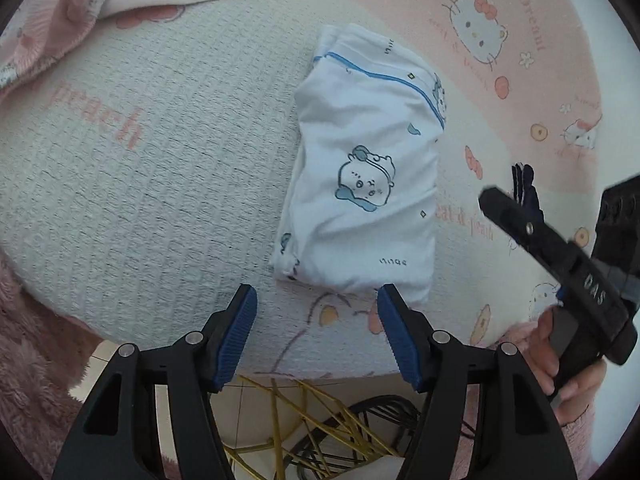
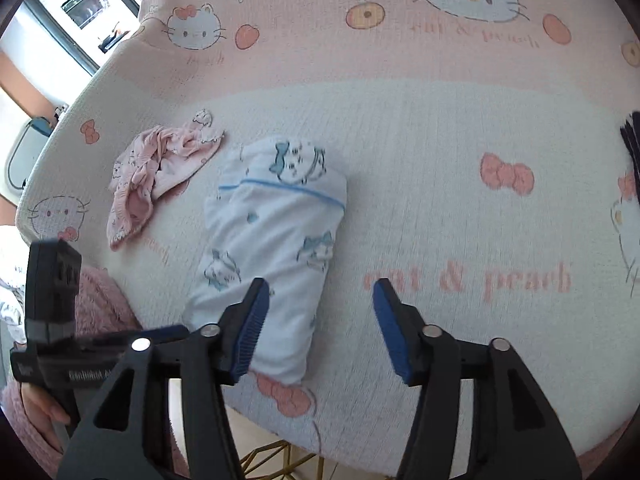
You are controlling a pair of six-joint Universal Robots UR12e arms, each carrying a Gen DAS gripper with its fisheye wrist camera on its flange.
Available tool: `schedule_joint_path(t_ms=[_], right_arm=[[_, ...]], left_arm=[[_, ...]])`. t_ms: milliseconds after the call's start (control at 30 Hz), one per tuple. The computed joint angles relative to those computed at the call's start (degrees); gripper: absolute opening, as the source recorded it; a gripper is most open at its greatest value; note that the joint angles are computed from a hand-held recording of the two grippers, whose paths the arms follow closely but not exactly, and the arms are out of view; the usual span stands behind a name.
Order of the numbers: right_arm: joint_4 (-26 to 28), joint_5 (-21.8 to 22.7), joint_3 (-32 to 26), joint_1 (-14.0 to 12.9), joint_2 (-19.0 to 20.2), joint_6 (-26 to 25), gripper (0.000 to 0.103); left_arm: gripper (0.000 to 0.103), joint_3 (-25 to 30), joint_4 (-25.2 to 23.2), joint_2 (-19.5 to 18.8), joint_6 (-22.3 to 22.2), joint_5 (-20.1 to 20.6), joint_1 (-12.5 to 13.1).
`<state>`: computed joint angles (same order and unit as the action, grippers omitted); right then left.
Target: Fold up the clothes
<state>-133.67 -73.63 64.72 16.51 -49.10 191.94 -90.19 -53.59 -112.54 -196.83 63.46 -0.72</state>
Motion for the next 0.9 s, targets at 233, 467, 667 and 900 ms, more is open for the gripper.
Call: schedule_joint_path(t_ms=[233, 467, 667, 900], right_arm=[[11.49, 6.7, -9.49, -0.17, 6.82, 1.12, 0.016], [8.53, 11.1, -4.29, -0.24, 3.92, 6.65, 0.011], [20.9, 17.97, -4.01, 1.74, 1.79, -2.06, 0.01], [4.64, -3.38, -1.44, 2.66, -1.08, 0.02, 0.052]], left_arm=[[0.024, 1.39, 2.49, -1.71, -0.19, 3.94, -0.93], [0.021, 3.83, 3.11, -3.16, -0.28, 7.35, -0.55], [0.023, 7.16, 0.93, -4.6, -0.03, 5.22, 2.18], [0.046, 1.86, 0.86, -1.51, -2.42, -0.19, 3.41]])
